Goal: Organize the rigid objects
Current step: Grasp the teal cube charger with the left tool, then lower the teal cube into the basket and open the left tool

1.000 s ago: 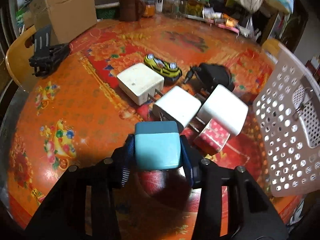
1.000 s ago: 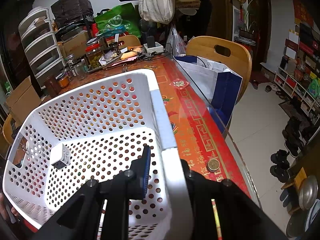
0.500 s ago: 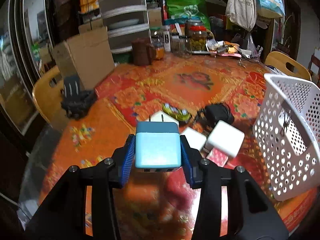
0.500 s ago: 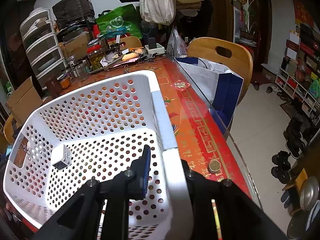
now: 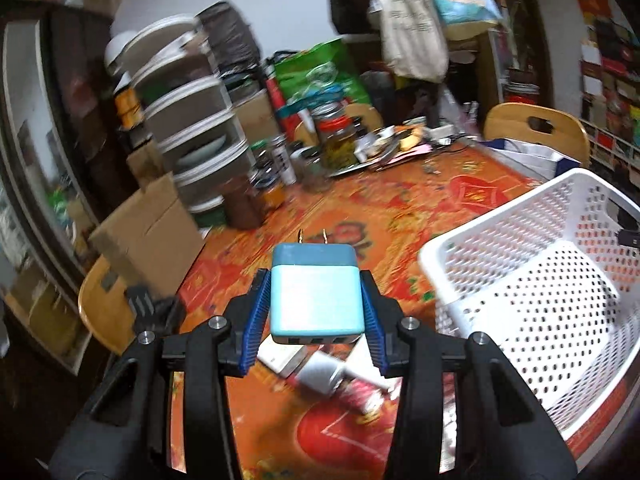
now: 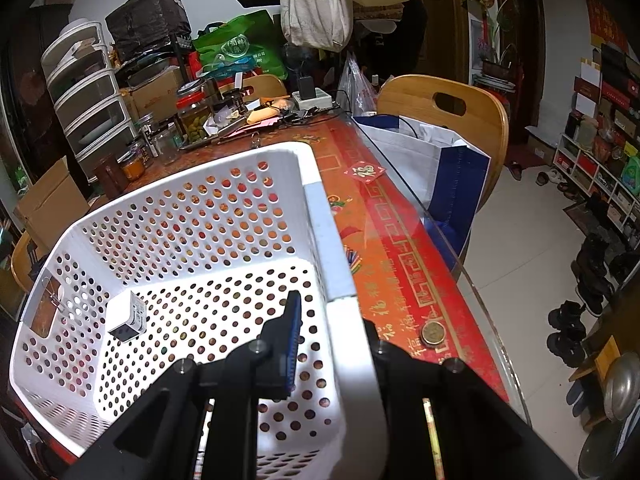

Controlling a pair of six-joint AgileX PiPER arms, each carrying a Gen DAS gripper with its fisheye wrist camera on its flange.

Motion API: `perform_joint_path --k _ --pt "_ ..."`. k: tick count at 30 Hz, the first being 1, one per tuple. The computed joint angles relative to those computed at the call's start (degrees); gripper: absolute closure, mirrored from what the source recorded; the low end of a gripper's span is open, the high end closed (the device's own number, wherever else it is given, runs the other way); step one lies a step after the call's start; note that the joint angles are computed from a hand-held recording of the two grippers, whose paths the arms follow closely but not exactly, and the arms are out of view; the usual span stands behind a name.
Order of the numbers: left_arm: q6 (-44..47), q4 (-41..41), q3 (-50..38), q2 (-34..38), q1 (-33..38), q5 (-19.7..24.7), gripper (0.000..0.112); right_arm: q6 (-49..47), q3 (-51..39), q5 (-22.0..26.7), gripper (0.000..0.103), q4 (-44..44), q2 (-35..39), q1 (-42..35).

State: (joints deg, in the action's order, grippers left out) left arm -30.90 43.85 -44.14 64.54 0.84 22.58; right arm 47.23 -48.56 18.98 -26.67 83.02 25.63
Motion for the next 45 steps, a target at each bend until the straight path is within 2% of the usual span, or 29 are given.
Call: perform_joint_path --k 8,20,26,30,33,39,40,43,45 --pt "-7.5 5.7 -6.2 4.0 -13.7 9.1 0.072 -0.1 0.0 -0.2 0.088 0.1 0.1 0.0" --pt "-4.2 2.8 -19.0 18.0 -29.1 17.2 0.072 -4.0 0.2 -1.6 0.087 3.8 0.3 -0.8" --pt "8.4 -8.7 -28.4 26.7 -29.0 20.7 0.072 -3.4 0.8 -2.4 0.087 3.8 0.1 -0.9" --pt "13.9 -13.0 -32.7 31.3 -27.8 22.2 0.072 -3.8 0.9 -2.7 0.087 4.2 0.1 -1.0" --pt "18.8 -16.9 -37.1 35.8 -27.2 25.2 0.072 -4.3 0.8 -2.8 0.087 4.7 0.1 -1.1" --pt "30.8 -26.9 -50.6 49.4 -27.0 37.5 0.072 -5.7 0.8 -3.2 0.086 6.6 0.1 -1.3" --pt "31.0 -27.0 -51.4 50.6 -27.2 38.3 0.072 -5.9 0.8 -3.1 0.086 6.8 0.2 -1.3" --pt "32.9 -27.4 -56.4 56.4 -27.6 44.2 0.071 -6.3 0.8 -3.2 0.086 7.3 0.2 -1.5" --pt "33.1 -27.3 -57.6 58.3 -27.7 45.8 0.07 -6.9 0.9 -3.6 0.086 8.2 0.2 -1.8"
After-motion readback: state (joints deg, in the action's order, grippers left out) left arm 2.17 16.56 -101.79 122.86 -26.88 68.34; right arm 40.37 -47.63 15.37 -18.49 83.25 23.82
